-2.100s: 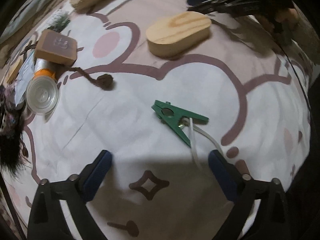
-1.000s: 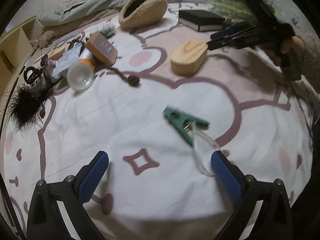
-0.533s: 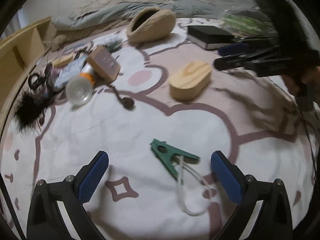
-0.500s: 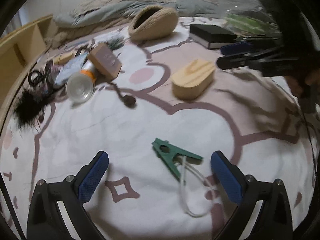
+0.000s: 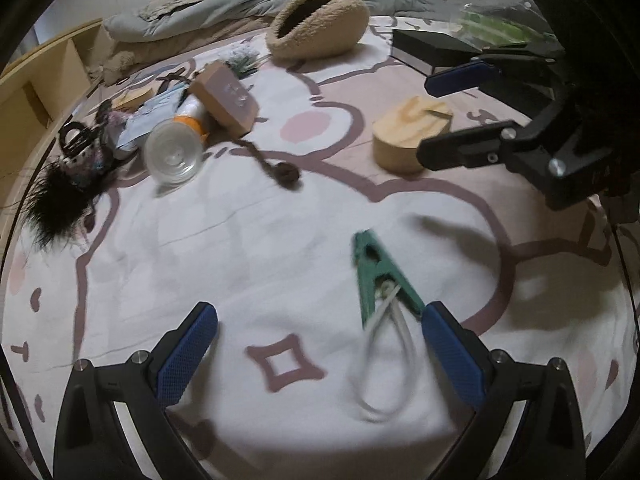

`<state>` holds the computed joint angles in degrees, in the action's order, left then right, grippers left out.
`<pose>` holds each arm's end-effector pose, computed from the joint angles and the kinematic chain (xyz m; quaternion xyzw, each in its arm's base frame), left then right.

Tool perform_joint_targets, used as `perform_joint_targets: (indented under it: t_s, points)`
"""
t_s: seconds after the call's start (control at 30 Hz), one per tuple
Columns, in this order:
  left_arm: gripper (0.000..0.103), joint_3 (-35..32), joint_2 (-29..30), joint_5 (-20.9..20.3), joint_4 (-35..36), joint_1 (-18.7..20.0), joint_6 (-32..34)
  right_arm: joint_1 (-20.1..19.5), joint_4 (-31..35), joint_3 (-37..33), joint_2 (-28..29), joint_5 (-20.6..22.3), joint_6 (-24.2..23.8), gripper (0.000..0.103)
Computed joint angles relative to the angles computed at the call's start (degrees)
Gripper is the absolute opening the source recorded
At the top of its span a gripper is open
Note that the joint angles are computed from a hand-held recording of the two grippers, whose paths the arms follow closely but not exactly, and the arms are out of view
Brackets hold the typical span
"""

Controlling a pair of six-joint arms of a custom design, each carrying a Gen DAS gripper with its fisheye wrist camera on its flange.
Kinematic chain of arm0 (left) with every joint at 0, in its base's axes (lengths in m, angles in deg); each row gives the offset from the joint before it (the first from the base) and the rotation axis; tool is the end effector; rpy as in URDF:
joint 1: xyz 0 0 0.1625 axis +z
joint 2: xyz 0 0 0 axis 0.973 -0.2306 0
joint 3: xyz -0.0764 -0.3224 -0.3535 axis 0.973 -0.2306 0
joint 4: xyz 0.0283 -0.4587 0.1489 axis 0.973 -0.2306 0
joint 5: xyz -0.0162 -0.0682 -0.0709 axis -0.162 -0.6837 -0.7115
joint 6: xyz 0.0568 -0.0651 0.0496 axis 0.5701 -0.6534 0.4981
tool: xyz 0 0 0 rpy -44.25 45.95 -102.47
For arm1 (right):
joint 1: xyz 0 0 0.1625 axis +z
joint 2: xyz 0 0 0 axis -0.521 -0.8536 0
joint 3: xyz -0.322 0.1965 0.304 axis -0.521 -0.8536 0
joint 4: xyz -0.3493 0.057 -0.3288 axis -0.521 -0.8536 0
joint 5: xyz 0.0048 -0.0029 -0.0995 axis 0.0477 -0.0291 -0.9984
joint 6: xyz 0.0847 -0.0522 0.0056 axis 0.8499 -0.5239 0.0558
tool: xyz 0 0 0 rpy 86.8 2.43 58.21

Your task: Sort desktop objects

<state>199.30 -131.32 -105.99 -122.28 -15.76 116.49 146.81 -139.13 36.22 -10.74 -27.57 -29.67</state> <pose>-0.0656 -0.4918 0.2224 0.4388 0.8595 -0.0792 0.2497 0.3335 -0.4978 0.0454 0.4235 -0.8584 0.1586 0.2421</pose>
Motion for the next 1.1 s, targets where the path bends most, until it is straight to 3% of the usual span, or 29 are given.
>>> perform_joint_targets:
  t_s: [0.2,0.5,0.73,0.87,1.1]
  points:
    - [0.103,-0.7,-0.23,2.13,-1.61,1.4,2.34,1.4,-1.55,-2.41,3.31,-6.08,-0.13,0.082]
    - [0.103,-0.65,-0.66,-1.89,-0.29,0.55,3.06,0.93,-0.71,-3.4,4.55,-10.67,1.28,0.082]
    - [0.102,-0.87,0.92,-3.3,-0.5,-0.81,3.32,-0.5,-0.51,-1.63,2.18,-8.42,2.84,0.082]
    - [0.085,-1.43,1.83,-3.17,0.36,-1.15,2.71,-1.33,-0.9,-0.12,0.57,-6.42,3.1,0.083]
    - [0.076,-2.46,2.6,-3.87,2.56,-0.41,1.16,-3.02,-1.5,2.4,-2.2,-1.7,2.45,0.084]
